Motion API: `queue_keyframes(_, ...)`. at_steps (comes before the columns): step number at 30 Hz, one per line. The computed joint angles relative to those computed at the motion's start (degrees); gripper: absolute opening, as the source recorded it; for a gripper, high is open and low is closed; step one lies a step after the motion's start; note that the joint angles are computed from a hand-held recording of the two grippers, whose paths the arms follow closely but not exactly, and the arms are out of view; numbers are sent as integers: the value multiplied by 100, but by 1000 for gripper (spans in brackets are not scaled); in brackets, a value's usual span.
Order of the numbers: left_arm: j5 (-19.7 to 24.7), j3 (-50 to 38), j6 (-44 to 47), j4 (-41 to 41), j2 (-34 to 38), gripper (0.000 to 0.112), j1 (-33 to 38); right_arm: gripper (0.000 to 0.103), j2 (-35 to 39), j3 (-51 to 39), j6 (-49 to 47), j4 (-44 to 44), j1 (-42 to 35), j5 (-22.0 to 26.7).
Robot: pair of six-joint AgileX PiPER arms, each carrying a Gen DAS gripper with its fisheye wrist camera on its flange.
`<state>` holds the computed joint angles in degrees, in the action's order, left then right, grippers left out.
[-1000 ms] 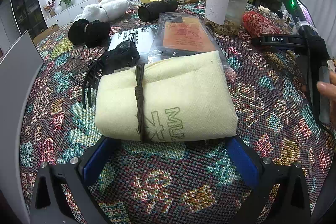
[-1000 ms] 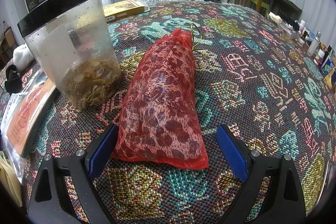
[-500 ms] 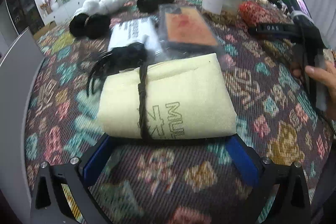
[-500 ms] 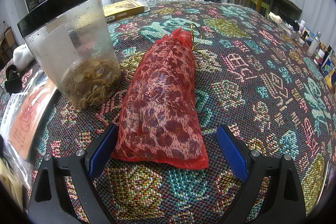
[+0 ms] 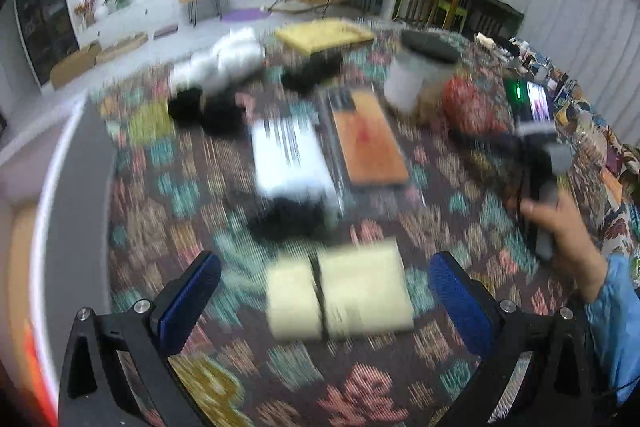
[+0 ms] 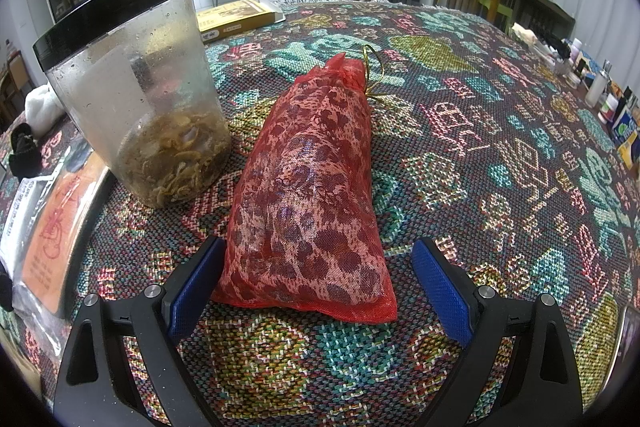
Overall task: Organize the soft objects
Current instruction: 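Move the left gripper to the white fluffy plush and grasp it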
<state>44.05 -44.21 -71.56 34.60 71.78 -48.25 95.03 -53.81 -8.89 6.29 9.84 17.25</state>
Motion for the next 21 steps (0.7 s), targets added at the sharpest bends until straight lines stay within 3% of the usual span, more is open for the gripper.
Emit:
queue_keyframes(4,5,-806,1648,-378,294,103,1231,95,-1,1,-6,5,-2,0)
queue_keyframes(7,-246,-1422,2677,-810,845,103,2284,95,-1,1,-6,5,-2,0)
queue_keyframes(12,-78,-2918,3845,-624,2570,103,3186,95,-2,0,-5,2,-2,2)
queue_keyframes(19,199,-5063,4129,-621,4644,103,3790,95,-7,3,12,-12,3,3)
queue_keyframes(21,578,-5789,4179,-511,5293,103,3826,95,-7,3,12,-12,3,3)
